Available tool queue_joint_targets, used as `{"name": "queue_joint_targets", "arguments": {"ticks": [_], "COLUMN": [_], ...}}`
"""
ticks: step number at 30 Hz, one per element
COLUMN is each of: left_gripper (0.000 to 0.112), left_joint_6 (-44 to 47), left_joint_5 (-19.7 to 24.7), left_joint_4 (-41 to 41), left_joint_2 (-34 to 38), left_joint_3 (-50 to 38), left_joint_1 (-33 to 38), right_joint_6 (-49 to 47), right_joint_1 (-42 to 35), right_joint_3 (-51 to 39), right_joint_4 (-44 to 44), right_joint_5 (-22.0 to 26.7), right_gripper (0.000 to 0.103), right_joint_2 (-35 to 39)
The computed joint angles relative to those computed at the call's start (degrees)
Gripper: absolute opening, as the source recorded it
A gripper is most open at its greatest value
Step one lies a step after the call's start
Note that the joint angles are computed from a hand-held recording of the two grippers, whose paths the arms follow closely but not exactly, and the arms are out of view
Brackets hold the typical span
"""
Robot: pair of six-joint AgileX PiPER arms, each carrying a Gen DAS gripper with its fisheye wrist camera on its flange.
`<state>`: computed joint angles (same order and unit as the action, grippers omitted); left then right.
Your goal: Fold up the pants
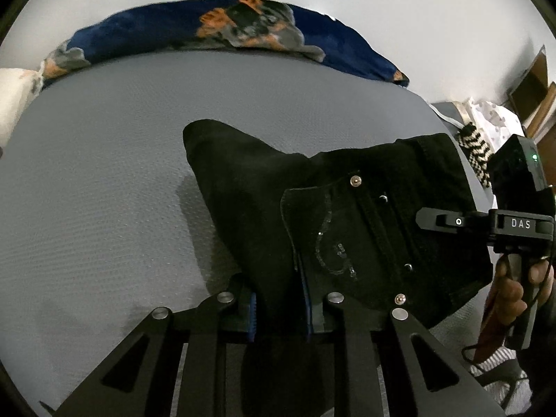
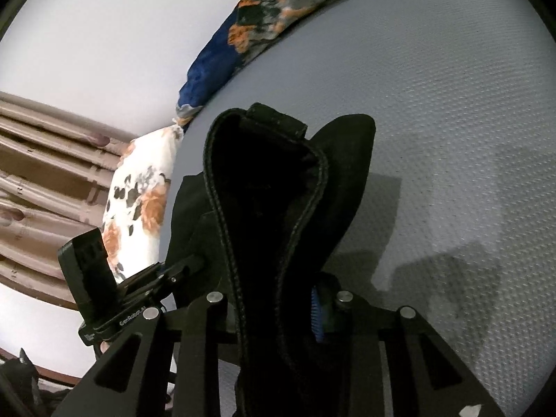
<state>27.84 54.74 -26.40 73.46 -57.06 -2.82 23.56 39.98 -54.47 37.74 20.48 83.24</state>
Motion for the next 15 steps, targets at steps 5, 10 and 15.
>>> {"name": "queue_joint_targets", "arguments": {"ticks": [5,10,15], "left_gripper": [0.019,0.019,0.019], "left_joint_6": [2.89,3.62,2.96], "left_joint_5": [-0.35,-1.57,-2.54], "left_joint_4": [-0.27,-0.53,0.26], "left_joint_2": [1.5,6.72,14.1], "left_joint_3": [-1.83,-7.46,-16.24], "left_joint_1": [3.78,5.85,5.89], "right_joint_6": [-10.13,-18.16,-21.56], "right_joint_1": [-1.91,-5.59,-9.72], "right_joint_3": [-4.93,-13.0,-23.18], "right_joint_4": [7.99,13.68,14.92], "right_joint_5": [1.37,4.28,8.5], "right_gripper": [0.026,0.026,0.026], "right_joint_2": [4.84,11.21,18.55]}}
